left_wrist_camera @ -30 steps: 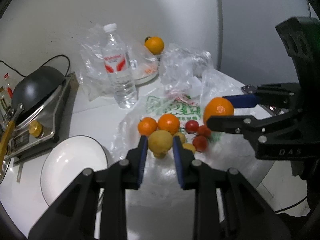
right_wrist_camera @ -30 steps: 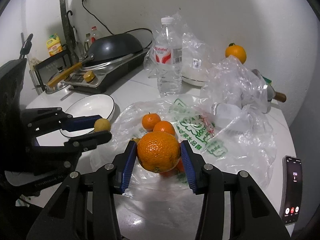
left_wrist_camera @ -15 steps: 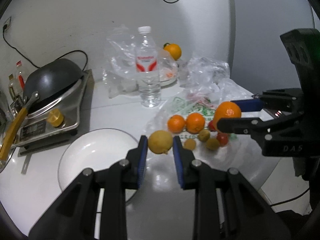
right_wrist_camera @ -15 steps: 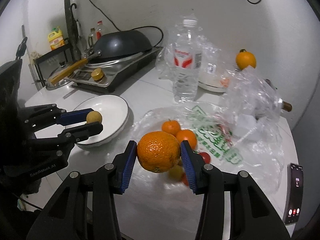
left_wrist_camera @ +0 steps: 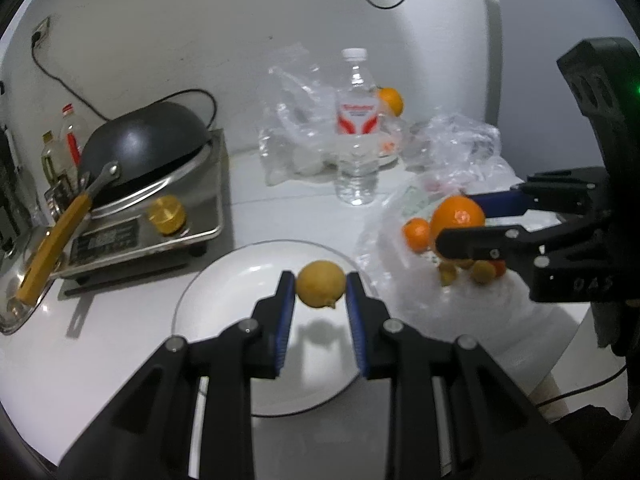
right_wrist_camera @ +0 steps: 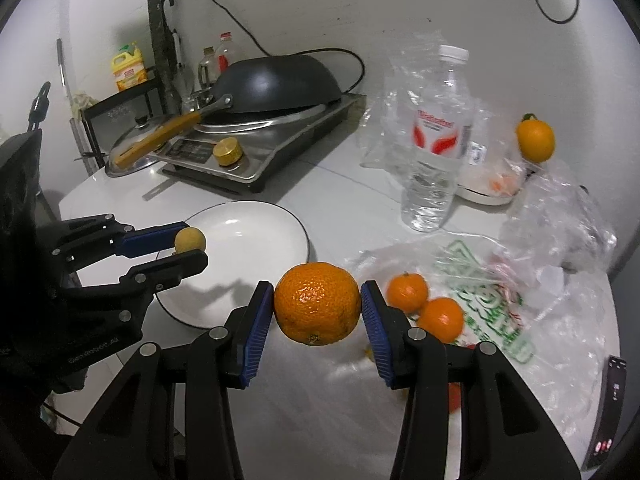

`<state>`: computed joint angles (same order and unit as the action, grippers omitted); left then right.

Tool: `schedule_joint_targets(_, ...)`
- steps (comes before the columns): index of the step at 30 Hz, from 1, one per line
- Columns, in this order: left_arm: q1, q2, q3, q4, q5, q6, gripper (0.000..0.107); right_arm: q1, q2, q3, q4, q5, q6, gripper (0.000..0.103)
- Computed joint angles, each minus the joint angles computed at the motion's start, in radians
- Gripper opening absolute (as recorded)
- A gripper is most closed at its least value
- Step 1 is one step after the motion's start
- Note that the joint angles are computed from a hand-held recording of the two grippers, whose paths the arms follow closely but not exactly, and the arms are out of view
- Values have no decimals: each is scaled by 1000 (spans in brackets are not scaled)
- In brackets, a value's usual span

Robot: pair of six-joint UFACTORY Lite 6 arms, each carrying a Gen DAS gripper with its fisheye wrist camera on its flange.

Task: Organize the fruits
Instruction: 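Lower the orange onto the plate with the right tool while the left tool releases the yellow fruit there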

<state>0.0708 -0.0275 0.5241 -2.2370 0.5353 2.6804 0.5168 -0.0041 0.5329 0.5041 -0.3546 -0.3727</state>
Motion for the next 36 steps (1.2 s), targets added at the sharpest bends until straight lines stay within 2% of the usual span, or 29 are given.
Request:
schedule_joint_targets(5, 61, 93, 40, -72, 31, 115, 26, 38, 112, 103, 60, 5, -50, 48)
schedule_joint_targets(13, 126, 254, 153, -61, 56, 134, 26, 69, 258, 255, 105, 21, -87, 48)
schedule_joint_targets(16, 136, 308, 201, -68, 50, 150, 26, 68, 314, 315, 78, 34, -59, 48)
schedule_joint_targets(19, 143, 354, 246, -55, 41, 138, 26, 53, 350, 355, -62, 55, 80, 48)
schedule_joint_targets(28, 133, 437, 337, -39, -9, 126, 26, 53, 500, 518, -98, 78, 124, 48)
schedule_joint_targets(36, 122, 478, 354, -191, -28, 292, 26, 40, 676, 730, -146, 160, 175, 48)
